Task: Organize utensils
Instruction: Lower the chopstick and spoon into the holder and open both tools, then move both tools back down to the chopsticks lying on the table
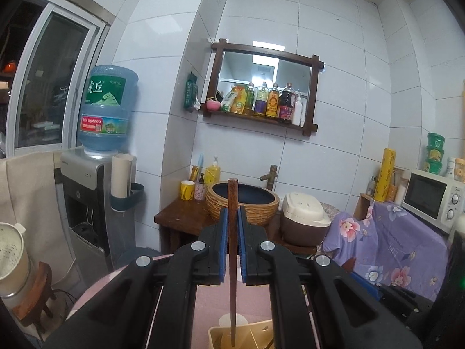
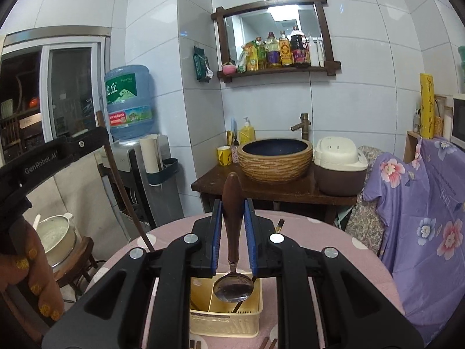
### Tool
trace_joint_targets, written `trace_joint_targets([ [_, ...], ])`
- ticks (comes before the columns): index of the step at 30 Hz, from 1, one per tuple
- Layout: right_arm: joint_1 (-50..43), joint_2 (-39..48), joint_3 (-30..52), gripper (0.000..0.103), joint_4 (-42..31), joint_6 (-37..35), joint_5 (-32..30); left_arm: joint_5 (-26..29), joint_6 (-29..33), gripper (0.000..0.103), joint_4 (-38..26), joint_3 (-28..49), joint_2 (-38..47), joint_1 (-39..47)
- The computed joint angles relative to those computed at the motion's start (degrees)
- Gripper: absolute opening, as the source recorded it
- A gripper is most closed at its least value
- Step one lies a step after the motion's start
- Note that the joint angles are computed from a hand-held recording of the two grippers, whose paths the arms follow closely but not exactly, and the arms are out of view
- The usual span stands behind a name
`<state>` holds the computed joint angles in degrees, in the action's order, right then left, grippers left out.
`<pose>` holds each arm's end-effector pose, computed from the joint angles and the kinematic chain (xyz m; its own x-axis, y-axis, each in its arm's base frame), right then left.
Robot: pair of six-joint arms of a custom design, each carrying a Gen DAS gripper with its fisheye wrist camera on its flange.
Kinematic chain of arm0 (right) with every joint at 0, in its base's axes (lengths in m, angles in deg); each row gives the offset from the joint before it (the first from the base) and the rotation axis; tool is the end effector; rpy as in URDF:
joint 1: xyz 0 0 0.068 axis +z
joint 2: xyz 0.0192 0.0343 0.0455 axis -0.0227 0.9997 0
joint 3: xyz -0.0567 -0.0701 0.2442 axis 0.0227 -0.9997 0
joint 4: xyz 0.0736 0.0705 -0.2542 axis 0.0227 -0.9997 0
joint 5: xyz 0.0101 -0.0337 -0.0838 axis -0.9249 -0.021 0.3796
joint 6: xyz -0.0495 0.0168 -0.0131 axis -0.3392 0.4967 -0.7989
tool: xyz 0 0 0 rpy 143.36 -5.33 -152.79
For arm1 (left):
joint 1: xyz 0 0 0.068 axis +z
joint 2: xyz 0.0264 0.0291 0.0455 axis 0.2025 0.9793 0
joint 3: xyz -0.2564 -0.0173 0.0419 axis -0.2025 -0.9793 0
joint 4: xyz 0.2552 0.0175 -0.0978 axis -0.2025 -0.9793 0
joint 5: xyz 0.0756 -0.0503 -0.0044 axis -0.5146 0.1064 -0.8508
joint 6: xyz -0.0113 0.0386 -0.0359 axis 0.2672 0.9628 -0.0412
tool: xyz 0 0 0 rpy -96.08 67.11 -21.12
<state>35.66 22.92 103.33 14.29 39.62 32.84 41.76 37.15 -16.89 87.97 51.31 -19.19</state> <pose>0.3438 0.2566 0.3597 -0.3308 -0.0454 -0.9426 -0.5197 0.8425 0.1418 0.2284 -0.1080 0.3810 -0.1073 -0.1855 -0.9768 -0.2530 0.9552 -0.1536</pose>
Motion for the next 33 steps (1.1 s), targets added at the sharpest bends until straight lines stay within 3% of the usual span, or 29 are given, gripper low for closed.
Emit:
trace_joint_targets([
  [14, 0.7, 2.1, -8.7, 0.016, 4.6, -0.4, 0.1, 4.5, -5.8, 0.008, 2.3, -10.5, 1.9, 0.9],
  [30, 0.1, 2.9, -13.5, 0.017, 8.4, -0.2, -2.0, 8.7, -8.6, 0.004, 2.8, -15.2, 2.2, 2.5],
  [33, 0.1, 0.2, -17.6, 0.032, 12.0, -1.2, -2.3, 9.9, -9.3, 0.006, 1.6, -16.3, -0.5, 1.9],
])
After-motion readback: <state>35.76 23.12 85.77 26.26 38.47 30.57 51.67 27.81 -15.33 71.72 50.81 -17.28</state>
